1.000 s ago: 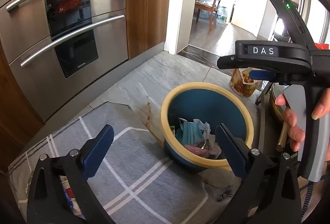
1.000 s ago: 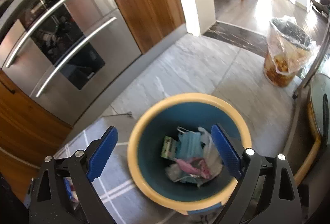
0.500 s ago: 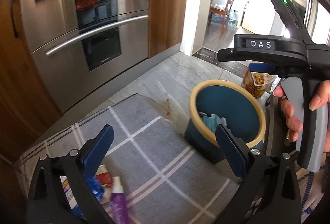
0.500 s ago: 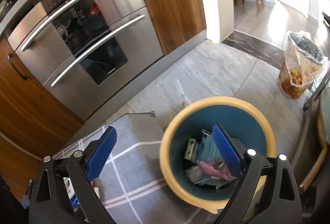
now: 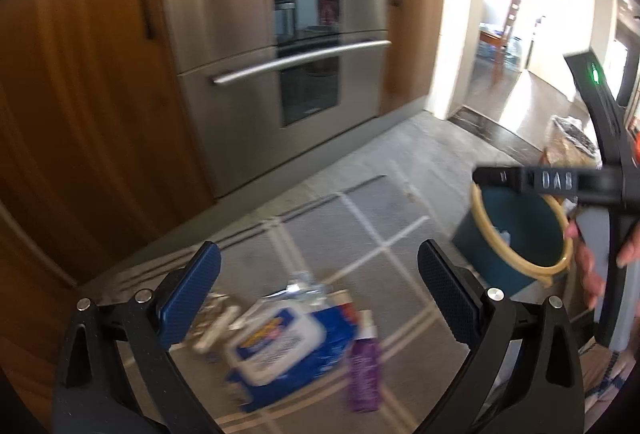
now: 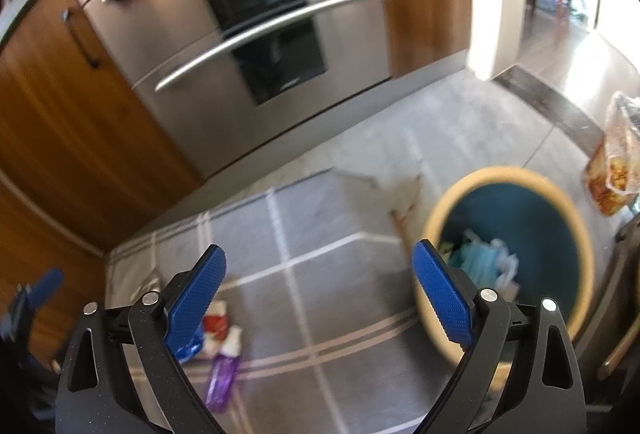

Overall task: Collect trash
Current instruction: 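Move both grippers back to the remaining trash on the mat, then grasp the crumpled blue wrapper with the right gripper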

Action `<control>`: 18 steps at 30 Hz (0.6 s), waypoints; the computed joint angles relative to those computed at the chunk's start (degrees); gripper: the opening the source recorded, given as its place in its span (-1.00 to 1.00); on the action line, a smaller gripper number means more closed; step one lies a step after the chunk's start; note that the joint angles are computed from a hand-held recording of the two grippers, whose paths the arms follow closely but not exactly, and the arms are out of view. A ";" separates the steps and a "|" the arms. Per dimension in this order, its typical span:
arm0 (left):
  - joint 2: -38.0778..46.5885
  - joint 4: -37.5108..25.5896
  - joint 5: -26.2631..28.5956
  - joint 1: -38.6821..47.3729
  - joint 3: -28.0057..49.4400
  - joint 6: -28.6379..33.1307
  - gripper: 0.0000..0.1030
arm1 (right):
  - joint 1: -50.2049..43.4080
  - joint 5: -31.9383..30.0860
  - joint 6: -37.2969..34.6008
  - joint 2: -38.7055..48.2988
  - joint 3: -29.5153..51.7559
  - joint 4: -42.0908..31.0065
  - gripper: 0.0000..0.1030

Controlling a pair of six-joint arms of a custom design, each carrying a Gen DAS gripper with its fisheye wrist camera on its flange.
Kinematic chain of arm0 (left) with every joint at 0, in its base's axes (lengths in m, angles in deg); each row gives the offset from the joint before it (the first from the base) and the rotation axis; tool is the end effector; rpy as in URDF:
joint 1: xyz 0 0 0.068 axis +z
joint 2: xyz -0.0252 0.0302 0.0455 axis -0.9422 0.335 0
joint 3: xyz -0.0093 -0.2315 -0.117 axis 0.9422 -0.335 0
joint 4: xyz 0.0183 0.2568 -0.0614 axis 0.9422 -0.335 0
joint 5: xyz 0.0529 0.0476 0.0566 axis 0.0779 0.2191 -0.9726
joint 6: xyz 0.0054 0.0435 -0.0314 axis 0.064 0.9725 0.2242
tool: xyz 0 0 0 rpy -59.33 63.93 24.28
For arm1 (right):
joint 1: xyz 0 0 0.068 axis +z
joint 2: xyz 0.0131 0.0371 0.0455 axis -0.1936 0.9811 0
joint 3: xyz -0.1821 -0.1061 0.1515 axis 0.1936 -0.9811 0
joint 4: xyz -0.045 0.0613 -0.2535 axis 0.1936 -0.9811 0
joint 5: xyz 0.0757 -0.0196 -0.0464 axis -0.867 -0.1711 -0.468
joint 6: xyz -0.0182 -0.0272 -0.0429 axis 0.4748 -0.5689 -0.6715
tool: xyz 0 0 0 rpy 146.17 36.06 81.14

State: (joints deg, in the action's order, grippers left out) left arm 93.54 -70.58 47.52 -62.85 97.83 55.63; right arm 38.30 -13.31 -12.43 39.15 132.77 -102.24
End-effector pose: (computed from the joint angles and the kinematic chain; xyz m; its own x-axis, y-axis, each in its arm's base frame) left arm 0.2323 0.0118 0.2158 -0.5128 0.4393 -0.7376 0.6355 0.7719 0.0178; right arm 0.1757 0.1803 0.2408 -0.7103 0.4956 -0.4998 0.4531 0.8654 0.2142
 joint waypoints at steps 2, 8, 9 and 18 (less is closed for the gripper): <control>2.99 -3.80 2.43 5.24 3.84 3.70 0.89 | 0.94 -3.09 2.26 1.42 -0.74 4.74 0.82; 11.71 -6.40 2.41 14.03 11.80 13.04 0.89 | 4.24 -6.09 -0.48 13.15 5.75 6.08 0.82; 13.46 -6.01 2.18 14.91 13.06 12.53 0.89 | 4.84 -6.20 -1.99 15.14 7.01 6.19 0.82; 29.48 -0.78 -5.65 14.59 20.57 0.07 0.89 | 4.84 -8.06 -14.00 24.96 12.07 12.50 0.66</control>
State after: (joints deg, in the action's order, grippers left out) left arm 123.03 -71.36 41.86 -48.26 118.41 55.71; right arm 43.14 -21.37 -26.43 64.11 144.84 -89.73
